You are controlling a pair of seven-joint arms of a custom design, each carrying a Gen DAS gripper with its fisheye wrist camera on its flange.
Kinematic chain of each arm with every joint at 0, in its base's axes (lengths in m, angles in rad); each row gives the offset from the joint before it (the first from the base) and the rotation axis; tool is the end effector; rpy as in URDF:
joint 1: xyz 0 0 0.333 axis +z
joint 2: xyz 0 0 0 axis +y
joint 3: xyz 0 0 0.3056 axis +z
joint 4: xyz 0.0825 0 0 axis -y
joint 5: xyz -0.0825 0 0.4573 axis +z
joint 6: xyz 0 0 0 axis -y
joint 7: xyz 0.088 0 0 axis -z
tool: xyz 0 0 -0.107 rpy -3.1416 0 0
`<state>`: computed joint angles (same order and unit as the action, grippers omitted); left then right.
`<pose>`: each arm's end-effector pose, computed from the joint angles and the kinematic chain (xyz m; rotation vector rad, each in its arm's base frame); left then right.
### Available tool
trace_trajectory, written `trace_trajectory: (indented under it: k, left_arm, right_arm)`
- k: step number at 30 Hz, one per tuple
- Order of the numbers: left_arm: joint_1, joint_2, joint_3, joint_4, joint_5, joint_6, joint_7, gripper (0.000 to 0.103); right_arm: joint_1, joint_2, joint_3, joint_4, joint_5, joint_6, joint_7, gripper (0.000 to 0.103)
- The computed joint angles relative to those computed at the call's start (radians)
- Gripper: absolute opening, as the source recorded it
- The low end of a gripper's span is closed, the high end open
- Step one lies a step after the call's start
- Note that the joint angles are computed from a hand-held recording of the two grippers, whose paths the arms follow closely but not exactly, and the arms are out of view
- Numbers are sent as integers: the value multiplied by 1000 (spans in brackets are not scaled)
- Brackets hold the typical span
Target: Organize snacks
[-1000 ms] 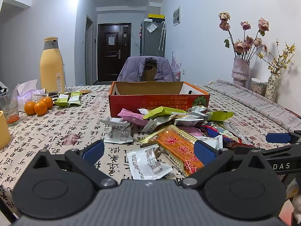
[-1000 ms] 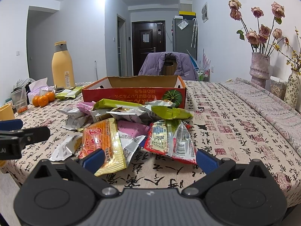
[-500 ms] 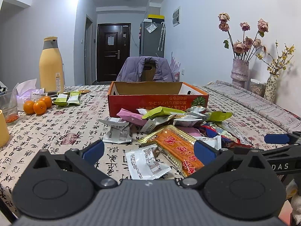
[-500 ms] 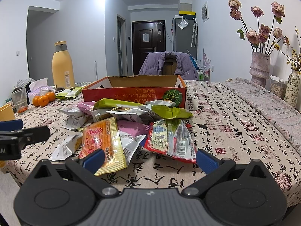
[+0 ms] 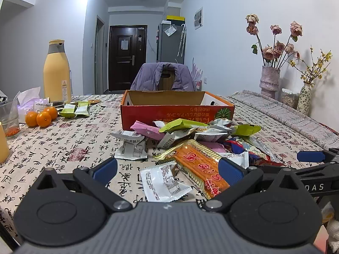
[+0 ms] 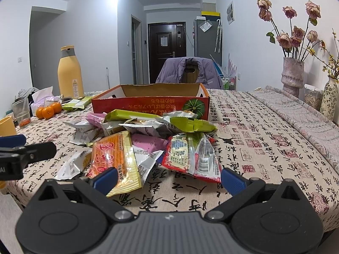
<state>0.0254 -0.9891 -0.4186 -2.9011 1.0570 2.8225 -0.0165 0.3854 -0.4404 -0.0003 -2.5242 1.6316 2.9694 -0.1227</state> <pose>0.3576 -0.1633 0.4362 -1.6579 1.2263 -0.8631 0.4762 0.1194 0.4293 -1.8471 1.0368 -0.5824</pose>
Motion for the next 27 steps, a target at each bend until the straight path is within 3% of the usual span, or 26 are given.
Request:
trace_trajectory:
  k: [14, 27]
  left_arm:
    - [25, 10, -9, 3, 8, 26, -34, 103]
    - [19, 186, 42, 92, -39, -70, 28, 103]
  right_arm:
    - [-2, 3, 0, -1, 0, 0, 1, 103]
    - [-7, 59, 3, 34, -24, 11, 34, 103]
